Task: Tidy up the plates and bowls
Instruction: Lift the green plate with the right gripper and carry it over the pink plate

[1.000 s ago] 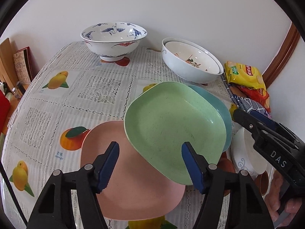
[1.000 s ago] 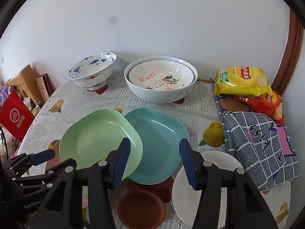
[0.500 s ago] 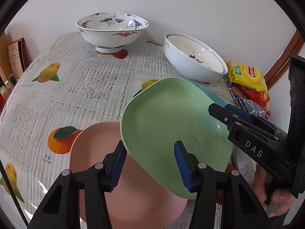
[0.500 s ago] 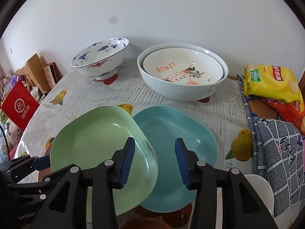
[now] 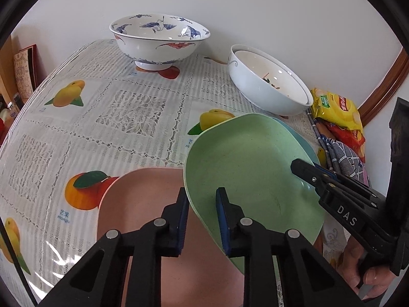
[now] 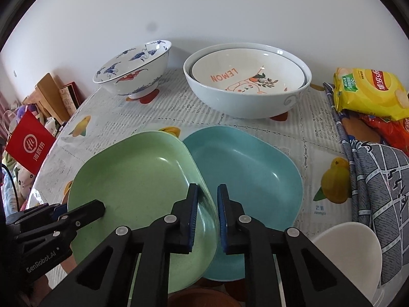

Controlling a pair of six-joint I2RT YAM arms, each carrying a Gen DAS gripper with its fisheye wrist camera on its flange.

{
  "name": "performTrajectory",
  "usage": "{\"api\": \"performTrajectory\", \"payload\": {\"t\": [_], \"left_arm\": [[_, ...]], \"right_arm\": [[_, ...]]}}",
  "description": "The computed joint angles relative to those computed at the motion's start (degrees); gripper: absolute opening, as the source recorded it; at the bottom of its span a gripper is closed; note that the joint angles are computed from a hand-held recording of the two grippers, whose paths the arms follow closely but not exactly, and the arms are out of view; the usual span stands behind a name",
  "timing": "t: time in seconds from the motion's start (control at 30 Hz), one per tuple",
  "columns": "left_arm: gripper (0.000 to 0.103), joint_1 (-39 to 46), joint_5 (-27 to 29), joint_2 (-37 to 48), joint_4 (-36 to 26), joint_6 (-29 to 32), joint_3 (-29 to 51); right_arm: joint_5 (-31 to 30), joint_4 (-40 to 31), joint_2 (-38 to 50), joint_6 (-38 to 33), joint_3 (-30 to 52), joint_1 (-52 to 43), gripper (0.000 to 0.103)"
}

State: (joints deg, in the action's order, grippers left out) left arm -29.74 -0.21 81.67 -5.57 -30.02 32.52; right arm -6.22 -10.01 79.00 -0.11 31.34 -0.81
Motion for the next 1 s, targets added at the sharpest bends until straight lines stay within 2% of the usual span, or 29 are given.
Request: {"api": "performTrajectory", "payload": {"t": [0.23, 0.63, 0.73, 1.0], "left_arm": [[0.019, -1.2, -0.9, -8.5, -4.1, -0.1, -1.9], [0.018, -9.6, -6.6, -24.5, -15.7, -3.2, -3.0], [0.018, -12.8, -9.0, -26.9, -18.4, -4.5, -2.7], [0.018, -19.5, -12.8, -31.0, -22.8, -7.3, -2.3]], "right_arm": [[-0.1, -7.2, -11.8, 2.6, -3.2, 0.6, 0.012], [1.9, -28.0, -38.0, 8.3, -4.8, 2.5, 0.01], [1.8, -33.3, -43.6, 9.3, -4.7, 2.2, 0.01], [6.3, -44.7, -54.4, 15.2, -3.2, 6.8, 0.01]]}}
